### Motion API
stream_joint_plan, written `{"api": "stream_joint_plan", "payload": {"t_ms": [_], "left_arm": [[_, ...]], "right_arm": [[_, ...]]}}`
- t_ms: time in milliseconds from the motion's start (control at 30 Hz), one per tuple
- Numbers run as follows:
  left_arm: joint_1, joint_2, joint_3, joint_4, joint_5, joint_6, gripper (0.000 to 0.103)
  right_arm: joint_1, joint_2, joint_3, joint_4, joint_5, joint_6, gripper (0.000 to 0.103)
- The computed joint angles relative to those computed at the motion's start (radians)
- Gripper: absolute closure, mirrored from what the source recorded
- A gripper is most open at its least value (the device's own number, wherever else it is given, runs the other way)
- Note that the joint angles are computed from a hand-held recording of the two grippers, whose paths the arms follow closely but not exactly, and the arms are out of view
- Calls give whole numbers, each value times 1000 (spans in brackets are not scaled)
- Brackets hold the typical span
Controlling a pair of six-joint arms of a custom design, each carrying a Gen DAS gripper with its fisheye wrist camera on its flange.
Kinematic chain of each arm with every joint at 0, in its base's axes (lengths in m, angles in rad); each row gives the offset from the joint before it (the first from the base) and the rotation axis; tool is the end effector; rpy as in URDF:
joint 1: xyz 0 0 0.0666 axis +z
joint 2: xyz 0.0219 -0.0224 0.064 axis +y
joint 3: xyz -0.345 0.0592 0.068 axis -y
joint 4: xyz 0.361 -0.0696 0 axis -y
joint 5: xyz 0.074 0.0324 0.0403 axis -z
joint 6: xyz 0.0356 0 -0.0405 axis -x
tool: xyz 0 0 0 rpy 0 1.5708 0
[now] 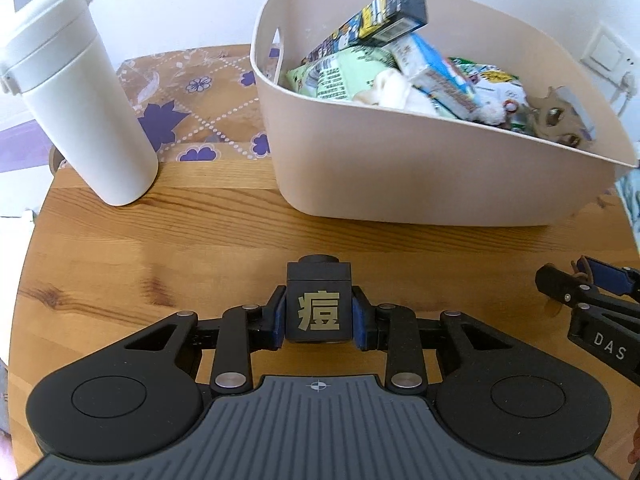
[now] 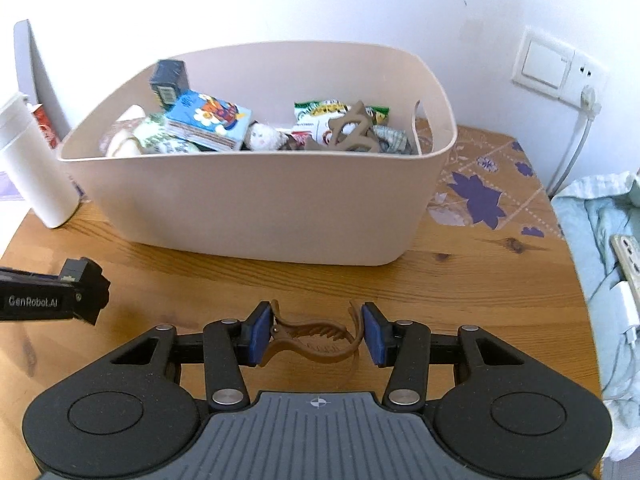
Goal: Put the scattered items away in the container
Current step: 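Carry the black cube box and rubber band into the basket and release both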
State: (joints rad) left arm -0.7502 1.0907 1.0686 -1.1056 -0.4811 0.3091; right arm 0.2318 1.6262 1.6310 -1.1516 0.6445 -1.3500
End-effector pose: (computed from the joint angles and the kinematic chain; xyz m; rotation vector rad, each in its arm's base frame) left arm 0.2515 -0.2125 0.3646 0.4143 2.4825 0.2460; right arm 0.5032 0.0964 0.3796 1.4133 1.9349 -0.1954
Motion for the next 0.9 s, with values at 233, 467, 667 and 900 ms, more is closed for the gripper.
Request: {"api": "stream_joint_plan", "payload": {"t_ms": [233, 467, 667, 900], "left_arm": [[-35, -72, 11, -43, -11, 39, 71], [-25, -107, 71, -35, -41, -18, 71], [-13, -120, 136, -5, -53, -41, 71], [-10, -47, 233, 65, -51, -76, 71]], "right_arm": [[56, -73, -6, -71, 57, 2, 58], [70, -131, 13, -125, 158, 60, 58], [56, -157, 44, -134, 233, 122, 58], [-30, -162, 75, -66, 254, 238, 58]]}}
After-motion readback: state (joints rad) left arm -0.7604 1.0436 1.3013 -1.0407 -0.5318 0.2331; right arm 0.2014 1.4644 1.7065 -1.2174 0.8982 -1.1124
